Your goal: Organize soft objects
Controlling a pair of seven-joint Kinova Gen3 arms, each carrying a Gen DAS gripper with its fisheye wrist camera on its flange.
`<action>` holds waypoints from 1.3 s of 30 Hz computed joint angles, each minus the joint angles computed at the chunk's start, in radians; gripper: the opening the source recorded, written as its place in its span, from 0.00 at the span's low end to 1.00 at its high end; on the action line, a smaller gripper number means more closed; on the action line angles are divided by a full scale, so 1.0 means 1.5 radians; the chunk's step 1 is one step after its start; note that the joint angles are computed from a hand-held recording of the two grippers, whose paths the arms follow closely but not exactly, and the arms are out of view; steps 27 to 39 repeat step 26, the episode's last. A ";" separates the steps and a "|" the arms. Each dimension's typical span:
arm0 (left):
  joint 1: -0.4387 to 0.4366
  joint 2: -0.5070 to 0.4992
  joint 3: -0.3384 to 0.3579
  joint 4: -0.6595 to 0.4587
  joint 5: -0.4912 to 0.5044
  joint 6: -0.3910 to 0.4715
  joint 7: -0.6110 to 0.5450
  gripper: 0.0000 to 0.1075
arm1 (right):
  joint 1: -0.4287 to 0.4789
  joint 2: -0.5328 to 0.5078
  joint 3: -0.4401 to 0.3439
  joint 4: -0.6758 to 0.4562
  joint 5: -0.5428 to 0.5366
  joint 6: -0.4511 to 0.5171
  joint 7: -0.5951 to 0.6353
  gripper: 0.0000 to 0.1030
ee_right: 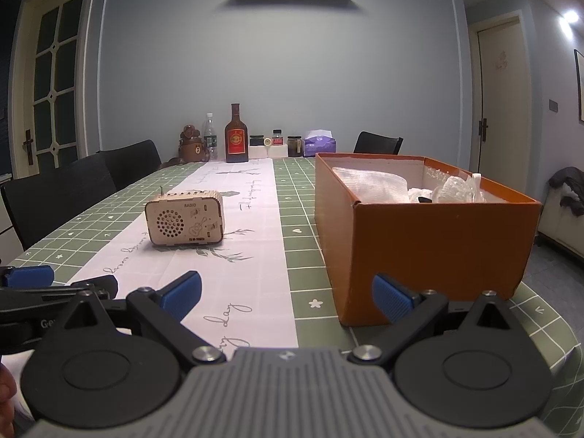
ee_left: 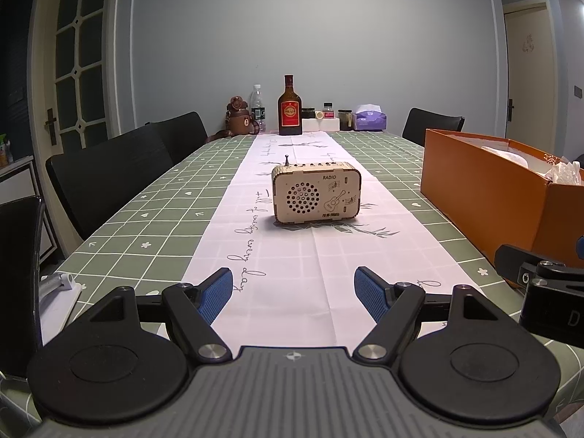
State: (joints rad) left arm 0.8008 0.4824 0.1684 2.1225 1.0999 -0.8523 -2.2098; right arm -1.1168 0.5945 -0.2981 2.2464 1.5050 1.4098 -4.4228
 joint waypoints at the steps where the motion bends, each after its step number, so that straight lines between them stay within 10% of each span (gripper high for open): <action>1: 0.000 0.000 0.000 -0.001 0.002 0.001 -0.003 0.83 | 0.002 -0.001 0.000 0.001 0.001 -0.002 0.001 0.95; 39: -0.013 -0.009 0.007 -0.019 0.054 0.014 -0.049 0.83 | 0.028 -0.015 0.000 -0.008 0.031 -0.036 0.031 0.95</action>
